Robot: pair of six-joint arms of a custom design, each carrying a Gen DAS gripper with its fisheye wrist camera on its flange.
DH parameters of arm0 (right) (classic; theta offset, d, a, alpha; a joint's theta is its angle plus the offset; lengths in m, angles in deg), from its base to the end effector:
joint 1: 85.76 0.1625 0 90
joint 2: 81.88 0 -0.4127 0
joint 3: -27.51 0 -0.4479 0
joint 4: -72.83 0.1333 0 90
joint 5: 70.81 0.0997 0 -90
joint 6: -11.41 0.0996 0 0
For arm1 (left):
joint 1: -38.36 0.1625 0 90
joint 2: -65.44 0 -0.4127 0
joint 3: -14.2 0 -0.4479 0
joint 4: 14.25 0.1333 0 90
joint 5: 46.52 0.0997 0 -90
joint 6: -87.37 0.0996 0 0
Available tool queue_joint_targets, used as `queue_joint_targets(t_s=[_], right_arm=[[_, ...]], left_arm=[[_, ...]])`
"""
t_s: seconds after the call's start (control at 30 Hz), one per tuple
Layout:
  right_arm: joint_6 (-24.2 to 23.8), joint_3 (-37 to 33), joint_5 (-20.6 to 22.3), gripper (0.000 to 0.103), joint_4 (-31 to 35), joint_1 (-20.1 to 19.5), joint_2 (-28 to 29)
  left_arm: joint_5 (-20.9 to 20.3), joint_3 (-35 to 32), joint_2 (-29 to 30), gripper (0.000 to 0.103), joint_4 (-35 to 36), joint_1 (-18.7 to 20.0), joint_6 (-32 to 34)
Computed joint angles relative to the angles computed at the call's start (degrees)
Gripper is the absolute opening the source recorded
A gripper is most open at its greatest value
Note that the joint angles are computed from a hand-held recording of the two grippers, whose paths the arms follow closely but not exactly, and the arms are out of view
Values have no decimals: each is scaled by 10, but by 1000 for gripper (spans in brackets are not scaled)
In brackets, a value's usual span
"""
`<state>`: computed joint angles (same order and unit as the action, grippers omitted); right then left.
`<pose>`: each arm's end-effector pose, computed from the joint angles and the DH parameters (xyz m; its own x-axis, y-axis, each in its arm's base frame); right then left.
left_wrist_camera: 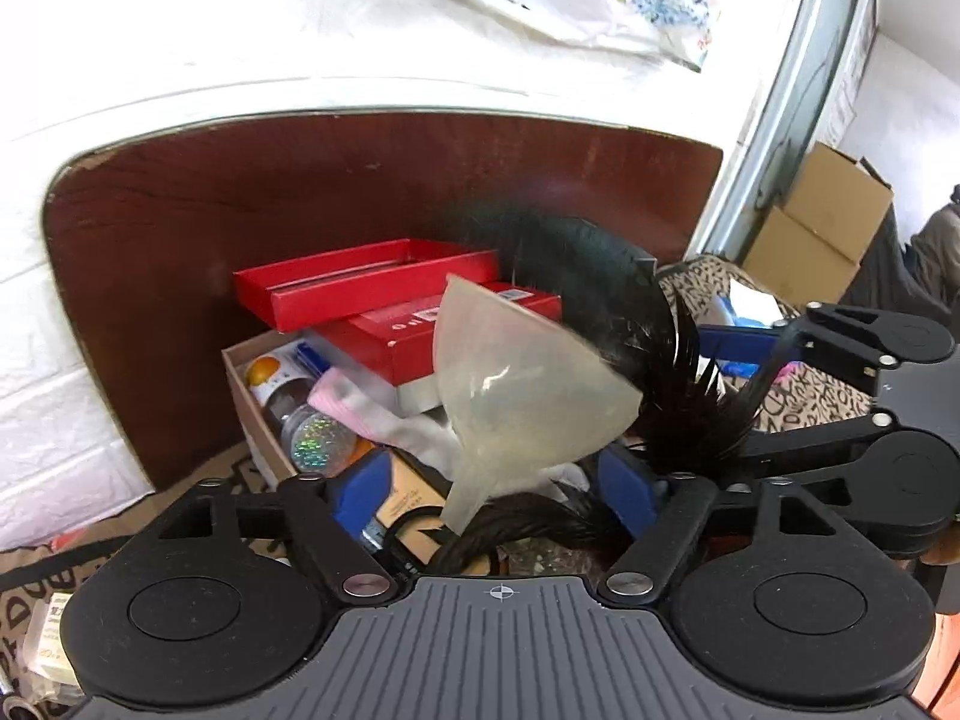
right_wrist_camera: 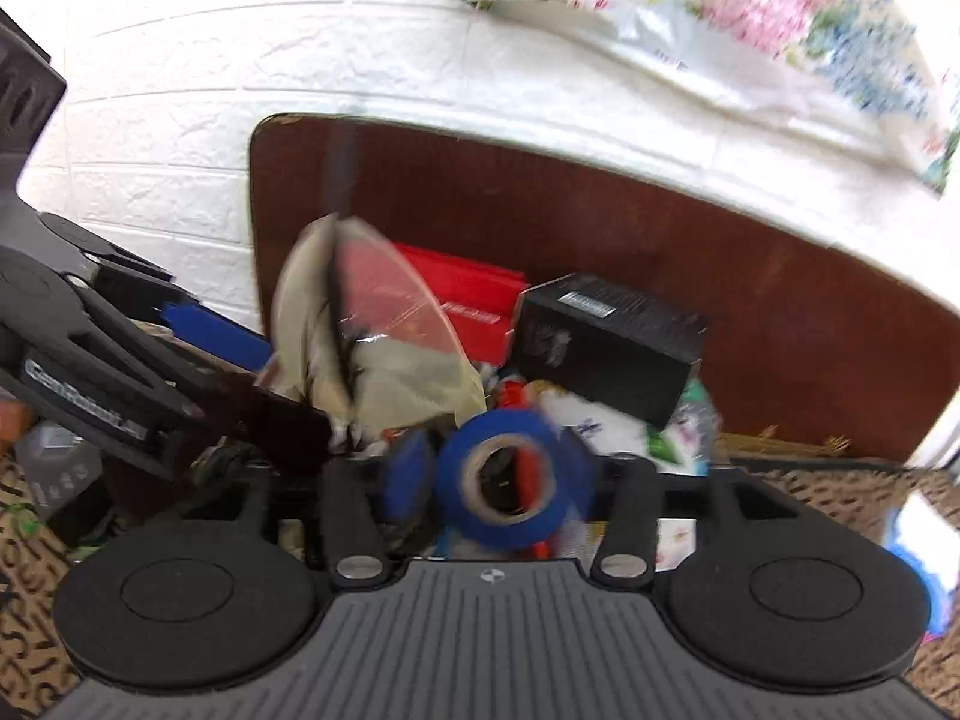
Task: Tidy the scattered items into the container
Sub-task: 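Lower the funnel into the box and open the left gripper while the right releases the tape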
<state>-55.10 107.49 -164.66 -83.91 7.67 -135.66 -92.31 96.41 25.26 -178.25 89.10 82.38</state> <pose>0.1734 -0.7771 0.2870 -0.3563 -0.7022 0.6165 -0.9339 0.2876 -0.2123 -0.3305 -0.7248 0.1211 -0.8323 0.1100 -0.5432 0.4662 0.6689 -0.5789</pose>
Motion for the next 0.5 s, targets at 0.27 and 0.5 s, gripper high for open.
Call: queue_joint_targets(t_s=[0.27,0.5], right_arm=[[-2,11,-6,68,-7,-4,-12],[6,20,-1,72,-18,-8,-23]], left_arm=[[15,13,-9,95,7,0,-29],[9,36,-27,97,6,-3,-58]])
